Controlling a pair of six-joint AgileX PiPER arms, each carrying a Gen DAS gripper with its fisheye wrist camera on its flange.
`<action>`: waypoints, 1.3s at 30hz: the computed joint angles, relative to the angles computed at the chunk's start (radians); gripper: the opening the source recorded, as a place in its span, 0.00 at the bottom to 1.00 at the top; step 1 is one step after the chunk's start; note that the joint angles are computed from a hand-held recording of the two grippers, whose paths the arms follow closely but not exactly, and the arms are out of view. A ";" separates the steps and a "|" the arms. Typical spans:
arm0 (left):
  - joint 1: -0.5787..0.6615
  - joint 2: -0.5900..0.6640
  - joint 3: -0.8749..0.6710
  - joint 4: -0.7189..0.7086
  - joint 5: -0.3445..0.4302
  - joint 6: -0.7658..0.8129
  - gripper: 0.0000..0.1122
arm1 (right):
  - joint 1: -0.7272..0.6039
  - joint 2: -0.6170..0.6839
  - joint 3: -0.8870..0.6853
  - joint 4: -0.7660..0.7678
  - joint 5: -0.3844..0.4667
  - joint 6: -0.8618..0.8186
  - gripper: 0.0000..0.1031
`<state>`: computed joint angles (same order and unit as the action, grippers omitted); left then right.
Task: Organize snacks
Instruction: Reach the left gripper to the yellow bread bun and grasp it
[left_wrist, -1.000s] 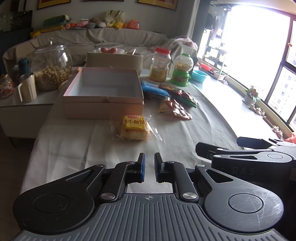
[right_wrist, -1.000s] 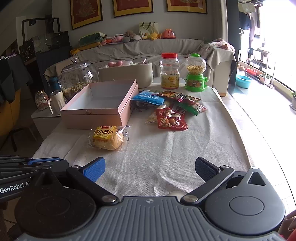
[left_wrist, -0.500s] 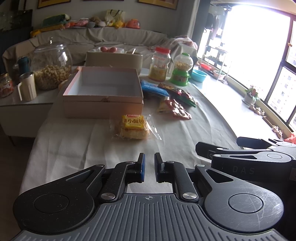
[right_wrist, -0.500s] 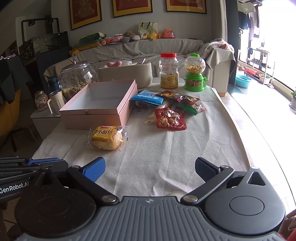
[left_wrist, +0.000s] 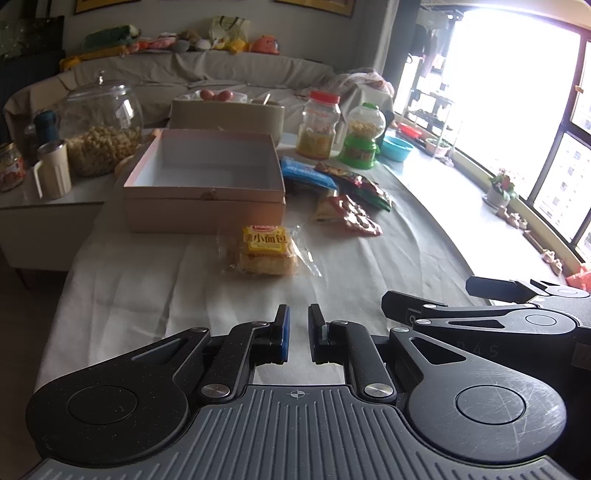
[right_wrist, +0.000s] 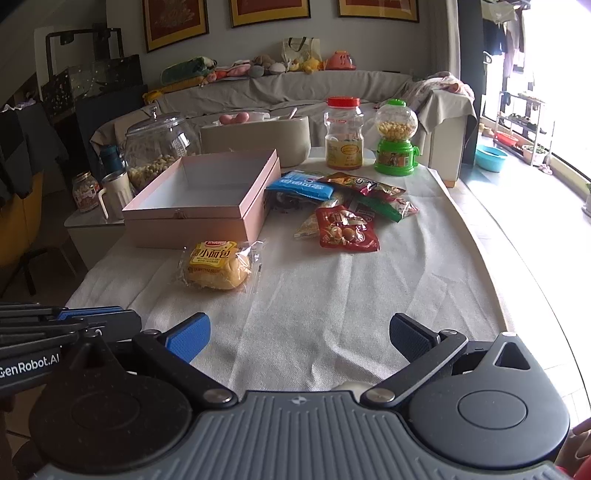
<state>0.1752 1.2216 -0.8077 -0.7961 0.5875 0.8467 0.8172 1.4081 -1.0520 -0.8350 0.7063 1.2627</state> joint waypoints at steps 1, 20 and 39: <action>0.001 0.005 -0.003 -0.001 0.003 0.000 0.12 | 0.001 0.002 0.001 -0.001 -0.001 0.002 1.00; 0.125 0.475 -0.347 -0.442 0.069 0.436 0.12 | -0.236 0.171 0.012 0.163 -0.315 -0.239 1.00; 0.106 0.658 -0.588 -0.111 0.304 0.194 0.12 | -0.314 0.336 -0.162 0.254 -0.242 -0.408 1.00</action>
<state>0.2810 1.8800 -1.3955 -0.9066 0.8913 1.0408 0.5032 1.7445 -1.2143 -0.5811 0.4642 0.8552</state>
